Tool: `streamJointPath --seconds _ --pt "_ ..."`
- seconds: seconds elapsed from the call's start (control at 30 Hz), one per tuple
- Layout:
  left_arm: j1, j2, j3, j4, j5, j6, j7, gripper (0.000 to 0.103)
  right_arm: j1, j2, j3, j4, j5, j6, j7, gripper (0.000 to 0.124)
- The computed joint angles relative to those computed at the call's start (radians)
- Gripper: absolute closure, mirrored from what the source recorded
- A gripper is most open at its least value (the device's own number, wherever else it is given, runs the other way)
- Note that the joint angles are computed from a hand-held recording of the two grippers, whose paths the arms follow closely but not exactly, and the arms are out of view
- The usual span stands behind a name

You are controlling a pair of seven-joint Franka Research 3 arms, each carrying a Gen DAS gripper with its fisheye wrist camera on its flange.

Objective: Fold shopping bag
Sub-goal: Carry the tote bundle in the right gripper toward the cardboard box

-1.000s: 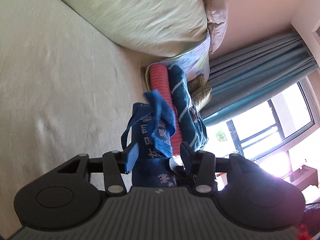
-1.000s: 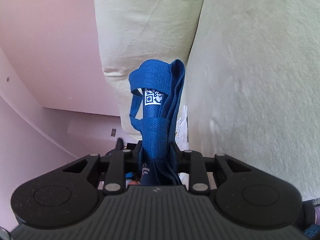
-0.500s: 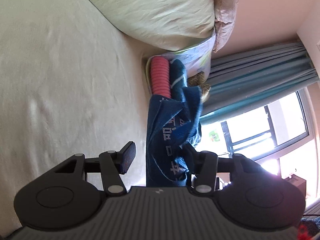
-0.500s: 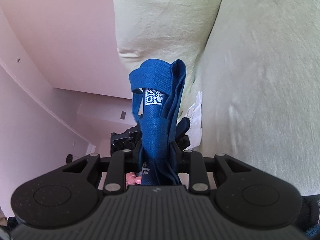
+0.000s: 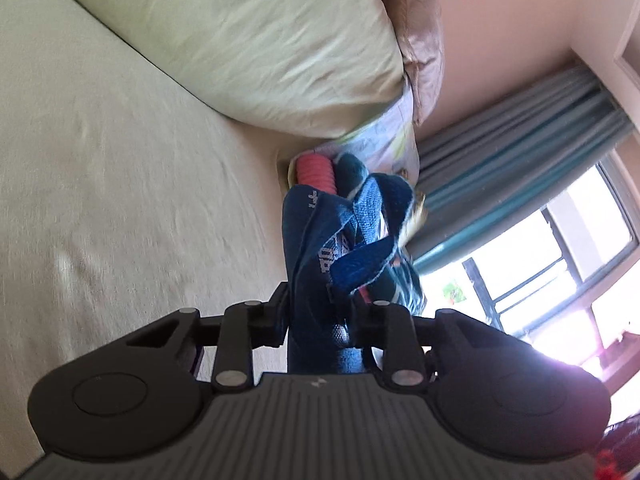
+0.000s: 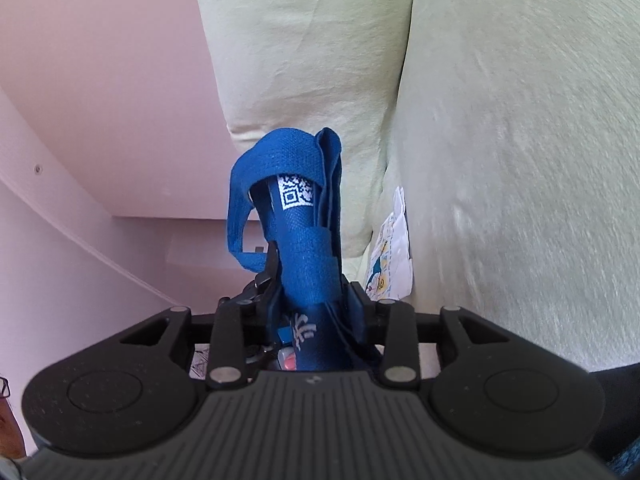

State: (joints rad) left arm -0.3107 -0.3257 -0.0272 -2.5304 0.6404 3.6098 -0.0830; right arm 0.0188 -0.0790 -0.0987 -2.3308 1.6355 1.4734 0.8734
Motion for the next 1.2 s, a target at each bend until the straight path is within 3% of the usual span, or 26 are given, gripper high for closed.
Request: streamJointPath --seconds 0.13,0.27,0.43,0.57,0.63,0.73,0.87,0.93,1.03,1.1,1.2 --pt "0.111 -0.002 -0.176 -0.059 -0.29 0.072 0.128 0.071 0.004 -0.021 0.001 -0.03 0.015 0.002 -0.003 0.089" --pt "0.125 0.0 -0.252 -0.088 -0.464 0.099 0.215 0.072 0.017 -0.054 0.003 -0.06 0.021 0.037 0.001 0.087" --pt "0.098 -0.001 -0.25 -0.084 -0.516 0.068 0.266 0.072 0.037 -0.111 0.0 -0.075 -0.003 0.106 -0.015 0.101" --pt "0.082 -0.012 -0.239 -0.081 -0.519 0.064 0.298 0.072 0.052 -0.141 -0.011 -0.071 -0.021 0.124 -0.026 0.103" --pt "0.051 -0.018 -0.196 -0.07 -0.455 0.051 0.291 0.072 0.054 -0.157 -0.022 -0.077 -0.028 0.118 -0.024 0.103" --pt "-0.038 -0.021 -0.08 -0.039 -0.286 0.015 0.221 0.072 0.046 -0.208 -0.04 -0.106 -0.046 0.121 -0.006 0.103" --pt "-0.199 -0.001 0.103 0.052 0.028 -0.029 0.048 0.07 0.03 -0.321 -0.072 -0.183 -0.068 0.15 0.0 0.103" --pt "-0.254 0.017 0.158 0.097 0.145 -0.023 -0.043 0.069 0.019 -0.379 -0.093 -0.224 -0.073 0.165 0.009 0.103" --pt "-0.281 0.059 0.178 0.158 0.248 0.012 -0.135 0.069 -0.012 -0.497 -0.13 -0.303 -0.087 0.197 0.03 0.103" --pt "-0.318 0.118 0.21 0.243 0.379 0.039 -0.26 0.068 -0.038 -0.57 -0.154 -0.352 -0.103 0.226 0.047 0.103" --pt "-0.326 0.228 0.205 0.389 0.524 0.099 -0.423 0.068 -0.09 -0.669 -0.203 -0.421 -0.126 0.261 0.087 0.103"
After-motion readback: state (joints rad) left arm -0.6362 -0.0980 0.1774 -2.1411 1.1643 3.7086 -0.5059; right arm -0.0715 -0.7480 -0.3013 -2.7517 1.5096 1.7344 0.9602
